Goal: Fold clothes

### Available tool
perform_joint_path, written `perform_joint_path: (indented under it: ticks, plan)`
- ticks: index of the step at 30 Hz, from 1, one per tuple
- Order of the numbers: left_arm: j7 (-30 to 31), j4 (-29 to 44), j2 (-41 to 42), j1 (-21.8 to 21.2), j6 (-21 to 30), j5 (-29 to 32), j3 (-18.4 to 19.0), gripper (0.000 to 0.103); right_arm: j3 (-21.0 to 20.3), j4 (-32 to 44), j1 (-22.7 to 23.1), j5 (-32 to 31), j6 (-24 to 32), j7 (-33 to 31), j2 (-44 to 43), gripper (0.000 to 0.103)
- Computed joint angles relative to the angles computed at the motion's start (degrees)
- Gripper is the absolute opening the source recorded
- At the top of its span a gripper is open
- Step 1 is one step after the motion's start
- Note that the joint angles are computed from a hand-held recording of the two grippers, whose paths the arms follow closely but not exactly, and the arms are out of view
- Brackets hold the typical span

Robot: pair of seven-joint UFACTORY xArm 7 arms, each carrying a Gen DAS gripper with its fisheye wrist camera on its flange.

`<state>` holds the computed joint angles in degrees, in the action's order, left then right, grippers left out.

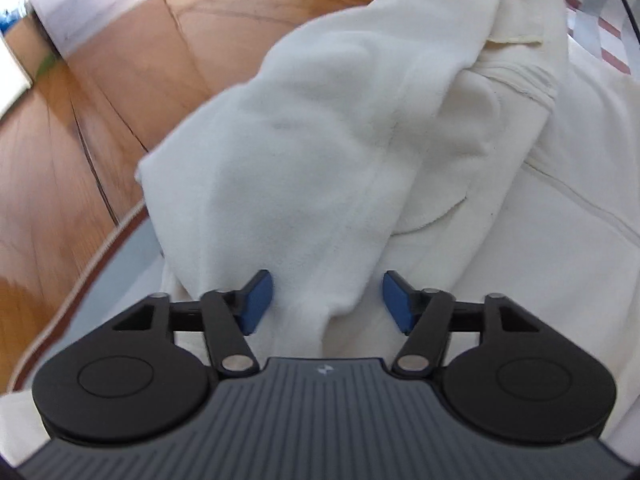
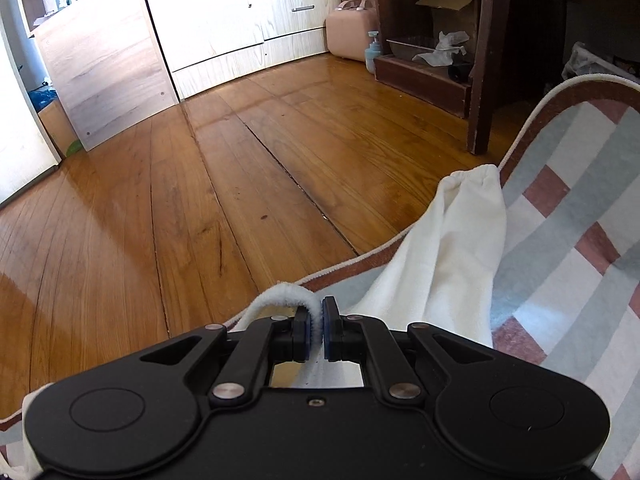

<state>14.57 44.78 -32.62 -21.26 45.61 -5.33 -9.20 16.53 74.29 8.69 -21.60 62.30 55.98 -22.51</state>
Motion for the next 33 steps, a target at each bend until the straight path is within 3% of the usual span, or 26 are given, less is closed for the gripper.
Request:
perform_joint_path:
  ticks: [1,7,9,12,15,17,21,25,26,27,29,33]
  plan:
    - [-0.39,0.00,-0.27,0.18,-0.48,-0.60,0.54,0.014,0.05,-0.28,-0.03,-0.34,0.26,-0.23,-0.24,0.006]
    - [-4.85,5.29,5.57,4.61,-5.18,-4.74,5.31,0.013,-0.21,-0.11,-0.21,-1.27,1.55,-2.44,0.23,0.006]
    - [-4.29,9.46,10.42,3.85,-3.95,-12.25,9.52,0.013,-0.66,1.21,-0.10,-1.36,1.73,-4.43,1.57,0.006]
    - [-4.78,14.59,17.59,4.18,1.35,-29.65,15.91,0.013,-1.63,6.51,0.16,-0.25,6.43,-8.06,6.53,0.006]
    - [-3.93,14.79,21.15,5.89,4.24,-43.25,18.51,0.013,-3.38,11.87,1.00,1.62,11.61,-9.97,11.50,0.006]
    - [-3.45,13.85,21.02,7.29,5.06,-47.34,18.30,0.013,-4.52,13.25,1.62,2.76,12.78,-9.06,13.00,0.006]
    - [-1.59,11.84,17.50,9.40,2.39,-44.28,13.63,0.015,-5.59,12.73,2.70,2.57,11.38,-7.90,12.90,0.006]
    - [0.00,9.12,12.18,9.33,3.70,-40.39,10.78,0.021,-4.90,11.66,3.52,-0.35,10.53,-7.93,12.04,0.006]
    - [-0.53,8.67,11.06,9.05,4.51,-38.57,10.07,0.034,-4.73,11.28,3.66,-1.03,10.27,-8.05,11.75,0.006]
    - [-1.11,8.32,10.00,8.76,5.26,-36.55,9.38,0.059,-4.61,10.86,3.76,-1.61,9.85,-8.27,11.43,0.006]
    - [-3.47,7.21,8.31,8.78,4.37,-30.34,6.81,0.087,-4.43,9.95,3.84,-2.53,8.83,-8.60,10.64,0.006]
    - [-8.60,5.37,6.54,7.96,5.40,-17.91,2.81,0.087,-4.30,7.42,3.49,-2.92,5.26,-8.30,8.31,0.006]
